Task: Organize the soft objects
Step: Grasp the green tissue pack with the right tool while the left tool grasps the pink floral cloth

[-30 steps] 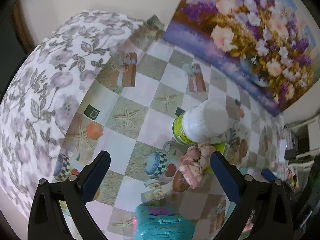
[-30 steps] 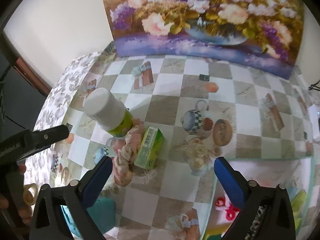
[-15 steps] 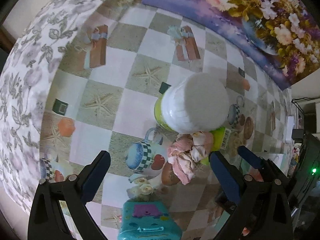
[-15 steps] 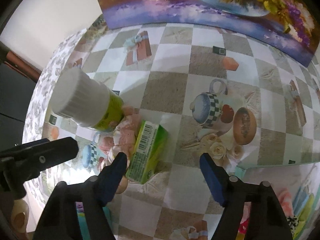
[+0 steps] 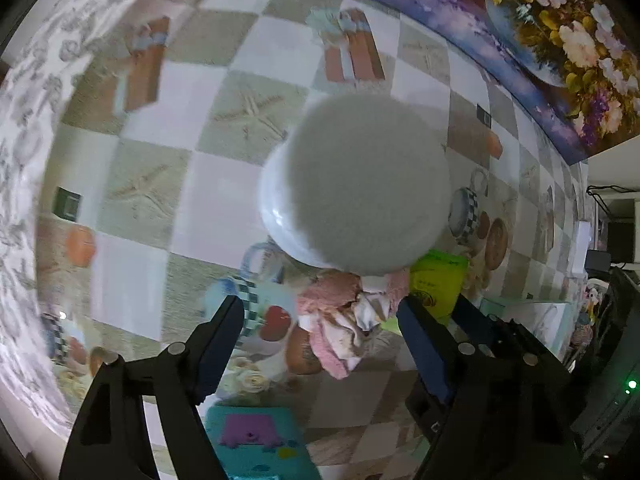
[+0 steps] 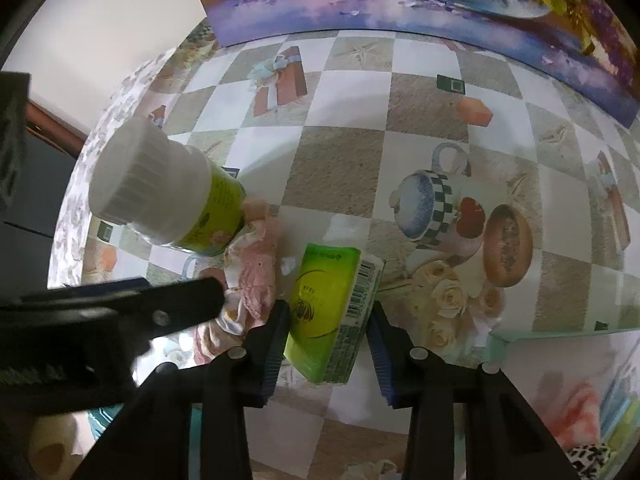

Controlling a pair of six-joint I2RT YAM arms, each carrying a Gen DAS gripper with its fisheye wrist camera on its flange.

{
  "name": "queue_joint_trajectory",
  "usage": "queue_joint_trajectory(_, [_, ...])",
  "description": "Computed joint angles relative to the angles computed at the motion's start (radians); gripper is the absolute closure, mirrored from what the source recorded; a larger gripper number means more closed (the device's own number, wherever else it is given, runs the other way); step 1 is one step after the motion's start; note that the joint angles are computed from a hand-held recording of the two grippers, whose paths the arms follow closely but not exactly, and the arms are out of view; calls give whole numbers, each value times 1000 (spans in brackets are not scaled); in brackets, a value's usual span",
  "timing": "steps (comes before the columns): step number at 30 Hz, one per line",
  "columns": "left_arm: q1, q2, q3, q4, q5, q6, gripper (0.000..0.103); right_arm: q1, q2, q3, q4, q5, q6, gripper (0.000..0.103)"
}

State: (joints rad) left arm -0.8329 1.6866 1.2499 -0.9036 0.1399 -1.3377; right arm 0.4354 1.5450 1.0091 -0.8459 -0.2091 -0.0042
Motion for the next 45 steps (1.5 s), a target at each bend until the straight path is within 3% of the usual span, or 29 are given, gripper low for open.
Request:
queue_joint_trajectory(8, [18, 95, 41, 19, 32, 17, 26, -7, 10, -7, 17, -19, -23, 62])
queue_joint_trajectory(17, [33, 113, 11, 92, 54, 1, 73, 24, 26, -32, 54, -29, 12, 62])
queue_joint_trajectory(20, [32, 92, -16, 121, 54, -18, 80, 16, 20, -39, 59, -50, 19, 68])
queue_joint_trajectory(28, [-1, 53, -22, 118, 14, -69, 83, -19, -34, -74, 41, -69, 12, 78])
queue_joint_trajectory(35, [-94, 45, 20, 89, -72, -153, 83, -89, -129, -110, -7, -125, -6, 78])
queue_joint_trajectory(45, [-271, 48, 122, 38, -290, -269, 83, -232, -311, -168, -111, -168, -76, 78])
